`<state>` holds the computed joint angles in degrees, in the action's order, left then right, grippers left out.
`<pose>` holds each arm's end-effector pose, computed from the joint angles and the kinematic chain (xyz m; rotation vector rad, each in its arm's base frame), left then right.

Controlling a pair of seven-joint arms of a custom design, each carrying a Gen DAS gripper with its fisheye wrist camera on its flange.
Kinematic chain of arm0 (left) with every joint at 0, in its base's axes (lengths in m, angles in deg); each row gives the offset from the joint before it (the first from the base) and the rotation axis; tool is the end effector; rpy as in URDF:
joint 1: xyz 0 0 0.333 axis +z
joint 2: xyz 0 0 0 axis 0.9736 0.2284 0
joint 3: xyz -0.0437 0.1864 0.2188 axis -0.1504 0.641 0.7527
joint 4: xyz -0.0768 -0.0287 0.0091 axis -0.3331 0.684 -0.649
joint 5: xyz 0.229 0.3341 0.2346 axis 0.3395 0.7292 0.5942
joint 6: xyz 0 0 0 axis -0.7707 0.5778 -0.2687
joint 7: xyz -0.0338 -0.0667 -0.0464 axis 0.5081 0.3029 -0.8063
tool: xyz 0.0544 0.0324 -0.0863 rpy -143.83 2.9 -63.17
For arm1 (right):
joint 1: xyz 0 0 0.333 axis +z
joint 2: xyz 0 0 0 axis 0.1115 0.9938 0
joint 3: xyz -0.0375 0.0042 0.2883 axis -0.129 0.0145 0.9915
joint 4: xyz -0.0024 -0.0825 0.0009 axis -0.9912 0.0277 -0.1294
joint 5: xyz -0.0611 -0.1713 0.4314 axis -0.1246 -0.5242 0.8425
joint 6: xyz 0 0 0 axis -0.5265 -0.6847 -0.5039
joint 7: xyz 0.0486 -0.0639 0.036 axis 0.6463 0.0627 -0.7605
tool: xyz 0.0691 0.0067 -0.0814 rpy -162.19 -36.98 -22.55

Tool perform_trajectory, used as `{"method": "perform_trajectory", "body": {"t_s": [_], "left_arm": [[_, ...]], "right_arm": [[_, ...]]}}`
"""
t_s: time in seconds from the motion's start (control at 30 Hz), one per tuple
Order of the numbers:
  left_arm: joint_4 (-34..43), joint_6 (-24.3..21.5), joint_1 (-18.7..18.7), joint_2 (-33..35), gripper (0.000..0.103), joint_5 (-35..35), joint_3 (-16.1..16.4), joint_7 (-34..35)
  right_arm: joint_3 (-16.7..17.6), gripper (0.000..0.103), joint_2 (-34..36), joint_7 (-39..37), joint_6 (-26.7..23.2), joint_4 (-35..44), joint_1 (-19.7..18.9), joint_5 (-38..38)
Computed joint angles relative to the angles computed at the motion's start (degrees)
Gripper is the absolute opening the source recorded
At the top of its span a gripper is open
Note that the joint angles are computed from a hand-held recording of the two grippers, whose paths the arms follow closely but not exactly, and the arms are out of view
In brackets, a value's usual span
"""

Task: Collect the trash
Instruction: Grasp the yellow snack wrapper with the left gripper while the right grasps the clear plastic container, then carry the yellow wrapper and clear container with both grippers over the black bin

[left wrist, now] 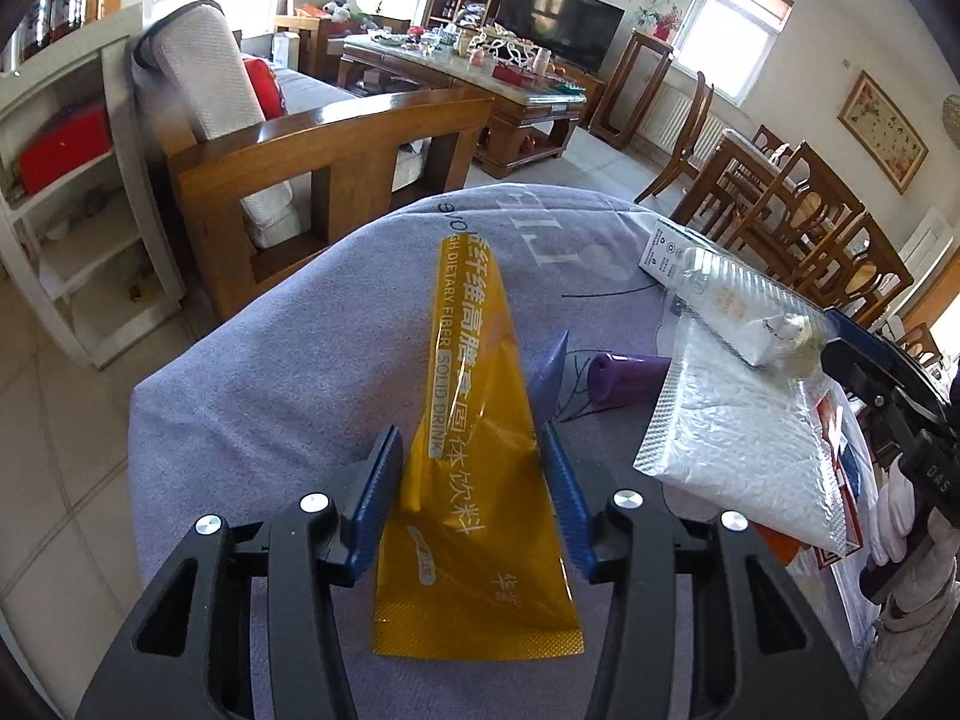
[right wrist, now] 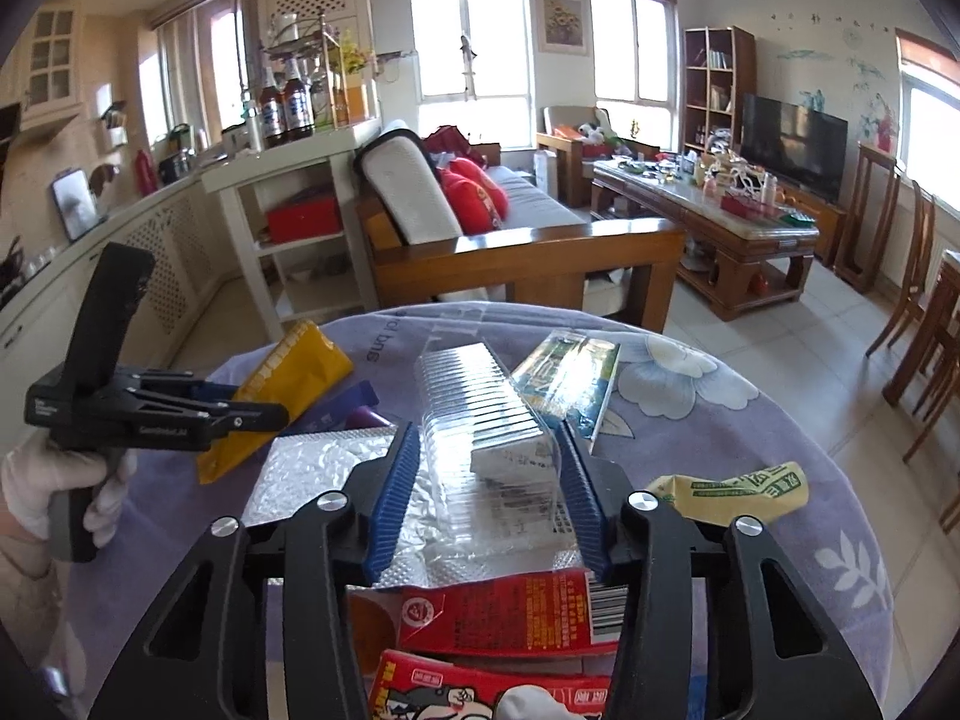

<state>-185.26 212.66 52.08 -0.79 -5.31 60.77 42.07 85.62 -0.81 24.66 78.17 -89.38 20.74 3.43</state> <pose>0.3374 -0.2813 0.4108 -2.4176 0.8964 -0.6352 0.5723 0.1950 0.4484 -2.2197 0.1804 -0.0059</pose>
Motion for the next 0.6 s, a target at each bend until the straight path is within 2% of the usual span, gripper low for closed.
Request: {"method": "perform_trajectory", "body": {"t_s": [0.17, 0.27, 0.4, 0.6], "left_arm": [[-1.0, 1.7, 0.5, -0.7, 0.040, 0.8, -0.1, -0.9], [-2.1, 2.4, 0.7, -2.2, 0.033, 1.4, -0.6, -2.5], [-1.9, 0.7, 0.5, -2.9, 0.030, 2.5, -1.9, -3.8], [-1.1, -1.0, -0.2, -3.8, 0.030, 4.7, -3.1, -4.9]], "right_arm": [[0.0, 0.041, -1.0, -1.2, -0.1, -1.1, 0.2, -0.3], [-0.2, 0.040, -1.6, -1.0, -0.3, -1.7, 0.2, -0.2], [-1.0, 0.039, -2.1, -0.1, -3.3, -1.7, -0.1, 0.5], [-3.0, 0.039, -4.2, 1.6, -10.3, -2.2, -1.7, 2.6]]}}
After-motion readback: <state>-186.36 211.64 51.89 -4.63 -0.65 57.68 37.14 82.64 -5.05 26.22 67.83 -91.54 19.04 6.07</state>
